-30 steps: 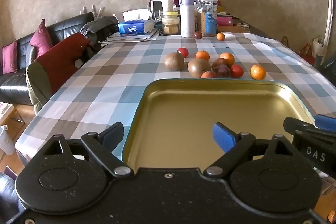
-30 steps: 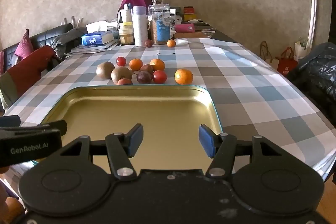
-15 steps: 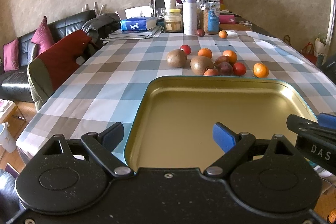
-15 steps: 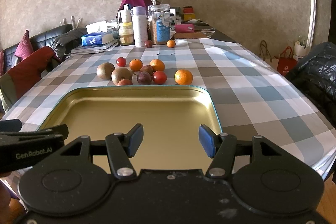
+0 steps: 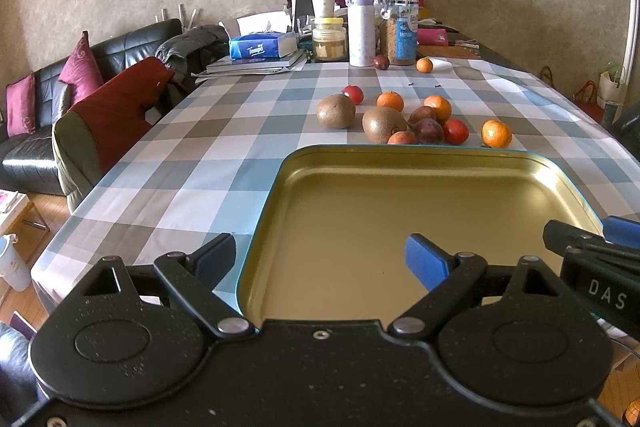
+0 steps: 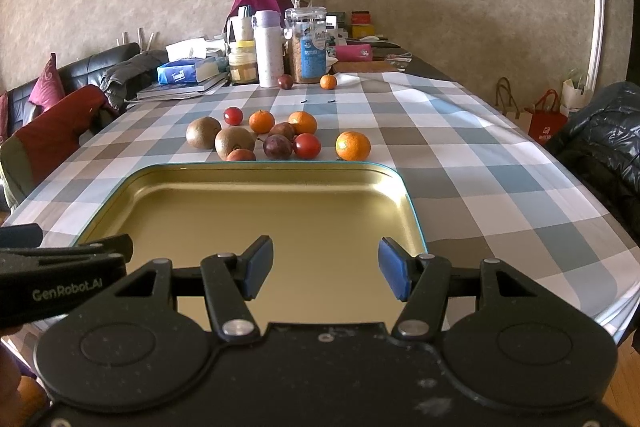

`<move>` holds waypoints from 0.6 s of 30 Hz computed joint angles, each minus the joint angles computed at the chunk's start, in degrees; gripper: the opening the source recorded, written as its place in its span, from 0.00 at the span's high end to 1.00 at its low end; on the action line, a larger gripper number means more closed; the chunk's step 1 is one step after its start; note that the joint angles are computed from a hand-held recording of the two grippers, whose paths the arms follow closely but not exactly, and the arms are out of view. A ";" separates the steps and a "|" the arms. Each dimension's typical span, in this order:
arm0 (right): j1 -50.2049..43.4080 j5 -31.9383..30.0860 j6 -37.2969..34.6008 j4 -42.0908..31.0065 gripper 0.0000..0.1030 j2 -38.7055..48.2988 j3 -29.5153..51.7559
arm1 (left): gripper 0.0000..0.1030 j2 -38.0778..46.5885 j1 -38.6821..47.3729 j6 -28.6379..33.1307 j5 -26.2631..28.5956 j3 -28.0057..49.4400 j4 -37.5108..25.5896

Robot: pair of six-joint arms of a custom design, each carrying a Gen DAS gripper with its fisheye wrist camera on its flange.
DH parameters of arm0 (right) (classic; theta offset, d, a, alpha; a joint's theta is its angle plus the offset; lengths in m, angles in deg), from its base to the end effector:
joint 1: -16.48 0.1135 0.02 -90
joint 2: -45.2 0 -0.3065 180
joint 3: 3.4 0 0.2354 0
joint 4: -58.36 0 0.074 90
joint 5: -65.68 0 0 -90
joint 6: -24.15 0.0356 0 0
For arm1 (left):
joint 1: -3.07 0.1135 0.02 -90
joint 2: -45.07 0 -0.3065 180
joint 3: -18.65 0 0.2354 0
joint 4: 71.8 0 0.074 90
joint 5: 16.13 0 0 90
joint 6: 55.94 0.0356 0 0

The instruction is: Organize fruits

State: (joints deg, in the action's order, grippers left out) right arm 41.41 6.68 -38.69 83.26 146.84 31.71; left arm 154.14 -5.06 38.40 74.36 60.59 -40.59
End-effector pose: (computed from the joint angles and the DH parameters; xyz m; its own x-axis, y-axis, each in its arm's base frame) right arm 0.2378 0.0903 0.1283 -0.5416 0.1797 -0.8212 0.2641 0.9638 0.0368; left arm 0.2973 -0.0428 0.1220 -0.5679 0.1576 -0.8079 0.1918 0.9798 0.0563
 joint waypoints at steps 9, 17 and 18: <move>0.07 -0.26 0.08 0.32 0.40 0.44 -0.02 | 0.10 0.07 -0.09 0.16 -0.03 0.18 -0.30; 0.25 -0.35 0.04 0.63 0.40 0.51 -0.14 | 0.10 0.18 -0.22 0.16 -0.13 0.10 -0.21; 0.29 -0.28 0.05 0.57 0.40 0.51 -0.11 | 0.10 0.18 -0.20 0.18 -0.10 0.05 -0.16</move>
